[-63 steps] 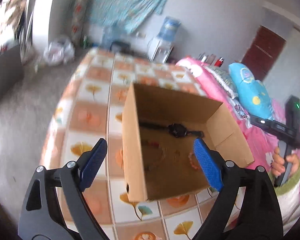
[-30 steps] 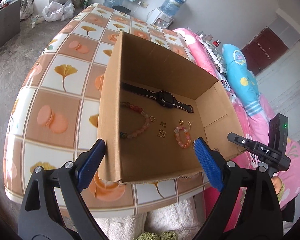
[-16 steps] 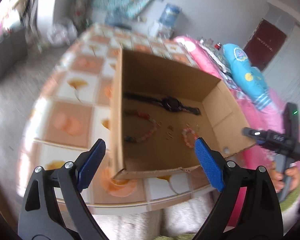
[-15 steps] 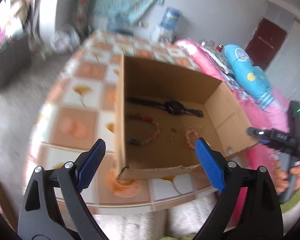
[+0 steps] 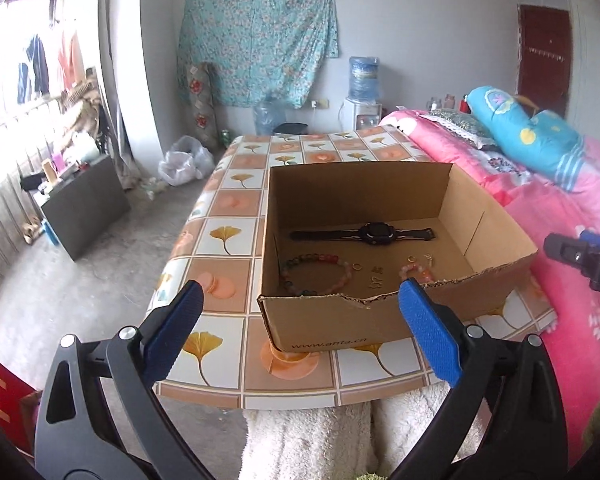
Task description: Organize jewelry
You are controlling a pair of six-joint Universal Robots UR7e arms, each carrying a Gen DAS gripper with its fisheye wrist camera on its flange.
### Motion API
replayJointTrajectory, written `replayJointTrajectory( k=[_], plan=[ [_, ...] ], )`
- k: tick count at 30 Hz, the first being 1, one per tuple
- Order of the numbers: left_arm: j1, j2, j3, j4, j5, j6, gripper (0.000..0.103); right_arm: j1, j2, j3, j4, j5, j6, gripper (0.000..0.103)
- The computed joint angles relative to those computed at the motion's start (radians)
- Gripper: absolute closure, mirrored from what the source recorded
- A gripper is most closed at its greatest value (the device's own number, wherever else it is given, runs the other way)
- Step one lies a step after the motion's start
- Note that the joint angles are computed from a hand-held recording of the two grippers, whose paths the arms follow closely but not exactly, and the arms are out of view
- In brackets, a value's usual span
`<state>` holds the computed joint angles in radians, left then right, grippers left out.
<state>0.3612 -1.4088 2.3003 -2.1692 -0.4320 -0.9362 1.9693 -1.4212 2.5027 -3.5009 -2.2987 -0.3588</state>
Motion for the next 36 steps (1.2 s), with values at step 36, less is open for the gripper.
replayJointTrajectory(
  k=[36],
  plan=[
    [0.109,0.095,-0.155,0.262,-0.251,-0.218,0.009,-0.007,0.1,-0.056,0.289,-0.067,0.111,0.007]
  ],
)
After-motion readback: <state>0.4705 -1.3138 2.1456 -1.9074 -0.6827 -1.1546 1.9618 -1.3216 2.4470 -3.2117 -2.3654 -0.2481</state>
